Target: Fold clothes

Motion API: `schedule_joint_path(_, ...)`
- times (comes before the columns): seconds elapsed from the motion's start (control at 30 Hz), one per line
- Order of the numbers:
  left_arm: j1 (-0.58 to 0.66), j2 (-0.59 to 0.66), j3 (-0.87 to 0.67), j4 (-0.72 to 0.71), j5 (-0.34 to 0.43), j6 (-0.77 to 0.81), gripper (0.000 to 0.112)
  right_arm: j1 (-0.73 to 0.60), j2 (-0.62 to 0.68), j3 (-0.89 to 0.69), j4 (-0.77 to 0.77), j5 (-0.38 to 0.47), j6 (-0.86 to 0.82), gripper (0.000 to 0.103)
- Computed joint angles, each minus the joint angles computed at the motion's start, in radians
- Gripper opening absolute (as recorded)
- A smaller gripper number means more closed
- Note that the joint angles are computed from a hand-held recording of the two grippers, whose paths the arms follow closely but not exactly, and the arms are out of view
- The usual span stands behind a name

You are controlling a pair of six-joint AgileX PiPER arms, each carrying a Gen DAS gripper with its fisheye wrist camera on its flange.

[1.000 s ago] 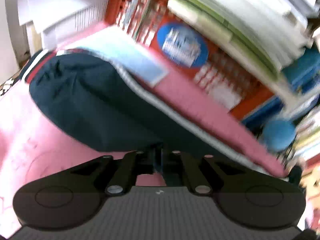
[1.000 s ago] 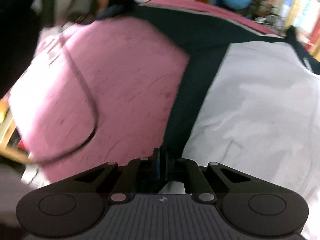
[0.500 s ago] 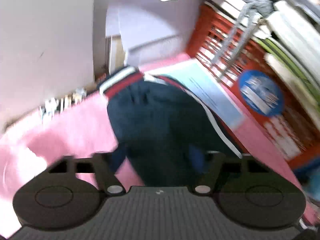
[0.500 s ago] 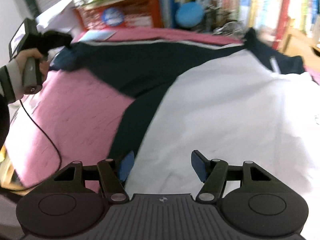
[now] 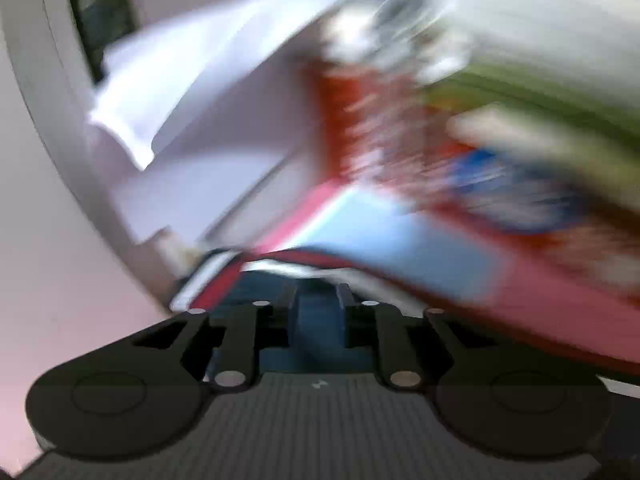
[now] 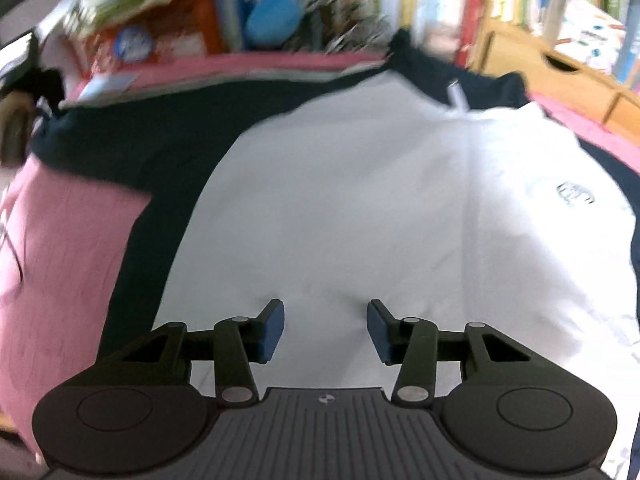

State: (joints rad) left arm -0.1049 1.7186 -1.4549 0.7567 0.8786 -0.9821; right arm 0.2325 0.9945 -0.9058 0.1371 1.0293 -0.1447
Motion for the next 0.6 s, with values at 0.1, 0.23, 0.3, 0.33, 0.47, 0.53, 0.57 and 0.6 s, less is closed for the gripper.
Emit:
schedule_joint_path(0.1, -0.147, -0.126, 0.117, -0.081, -0.128, 0.077, 0.023, -0.107, 0.063, -0.013, 0.037, -0.097, -0.051, 0.047)
schedule_joint_path(0.23, -0.322, -0.133, 0.128, -0.269, -0.251, 0.277, 0.023, -0.2, 0.217, -0.054, 0.066, -0.271, -0.069, 0.046)
schedule_joint_path(0.3, -0.393, -0.076, 0.08, -0.372, -0.288, 0.4, 0.023, -0.221, 0.31, -0.09, 0.059, -0.356, -0.072, 0.039)
schedule_joint_path(0.33, -0.425, -0.041, 0.048, -0.433, -0.303, 0.474, 0.023, -0.225, 0.354, -0.11, 0.049, -0.395, -0.072, 0.037)
schedule_joint_path(0.47, -0.488, 0.166, -0.169, -0.602, -0.278, 0.704, 0.021, -0.243, 0.531, -0.223, -0.016, -0.512, -0.059, 0.028)
schedule_joint_path(0.53, -0.52, 0.279, -0.29, -0.535, -0.226, 0.702, 0.021, -0.259, 0.631, -0.305, -0.035, -0.518, -0.084, 0.027)
schedule_joint_path(0.57, -0.534, 0.336, -0.344, -0.484, -0.204, 0.687, 0.021, -0.268, 0.67, -0.332, -0.043, -0.535, -0.111, 0.027)
schedule_joint_path(0.6, -0.54, 0.359, -0.361, -0.433, -0.222, 0.644, 0.021, -0.277, 0.708, -0.355, -0.048, -0.556, -0.142, 0.027)
